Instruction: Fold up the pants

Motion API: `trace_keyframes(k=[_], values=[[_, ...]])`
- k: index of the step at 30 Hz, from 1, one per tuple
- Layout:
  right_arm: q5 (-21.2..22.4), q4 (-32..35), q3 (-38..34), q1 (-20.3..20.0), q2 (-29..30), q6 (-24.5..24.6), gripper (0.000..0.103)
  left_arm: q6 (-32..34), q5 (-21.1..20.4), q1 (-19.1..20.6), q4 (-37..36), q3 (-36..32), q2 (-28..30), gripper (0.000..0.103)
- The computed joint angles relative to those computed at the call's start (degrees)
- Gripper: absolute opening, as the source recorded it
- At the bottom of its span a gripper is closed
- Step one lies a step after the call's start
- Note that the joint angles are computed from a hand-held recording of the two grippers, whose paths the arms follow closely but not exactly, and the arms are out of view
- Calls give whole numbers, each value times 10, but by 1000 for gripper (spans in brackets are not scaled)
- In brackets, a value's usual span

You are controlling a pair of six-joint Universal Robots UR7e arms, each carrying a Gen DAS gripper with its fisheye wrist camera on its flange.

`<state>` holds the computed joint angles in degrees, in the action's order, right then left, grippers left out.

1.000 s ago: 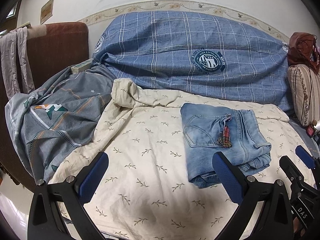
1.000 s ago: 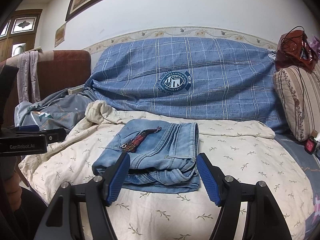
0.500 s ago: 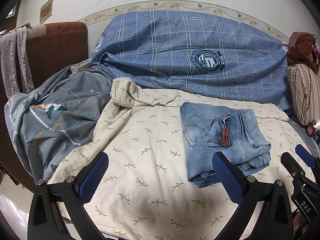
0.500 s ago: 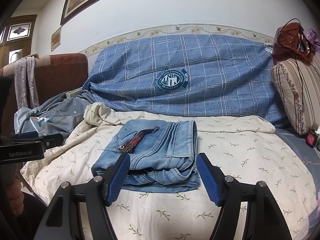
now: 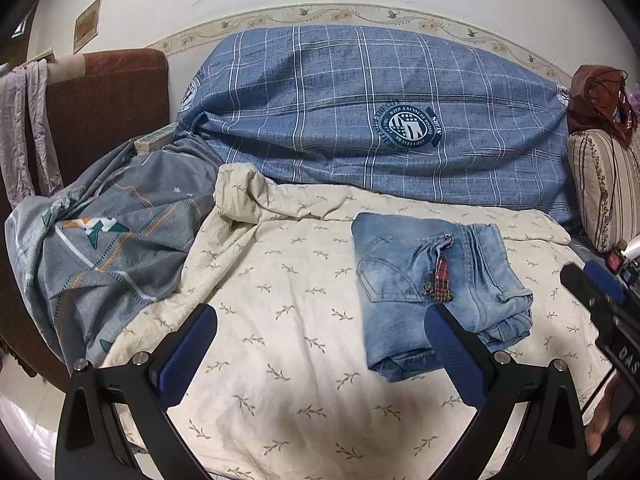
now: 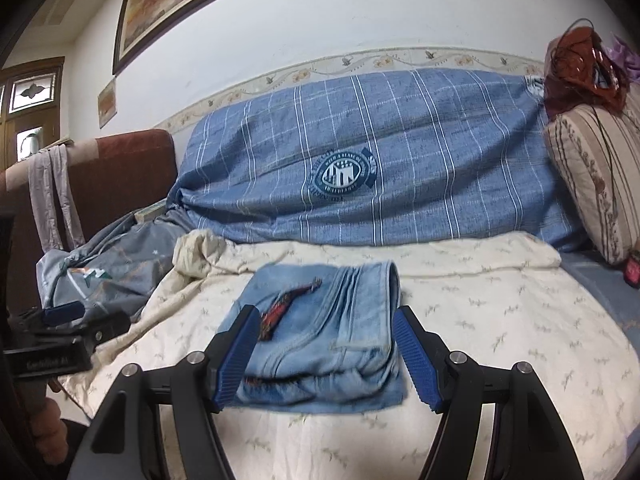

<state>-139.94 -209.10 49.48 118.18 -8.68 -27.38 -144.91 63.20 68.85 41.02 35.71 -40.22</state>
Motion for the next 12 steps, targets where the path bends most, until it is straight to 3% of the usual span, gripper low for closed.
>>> trace_keyframes(k=[8, 12], values=[[32, 7, 5, -9, -12, 23, 72, -1, 11, -7, 19, -44, 20, 103], [25, 21, 13, -17, -13, 28, 72, 10, 9, -11, 9, -43, 26, 103]])
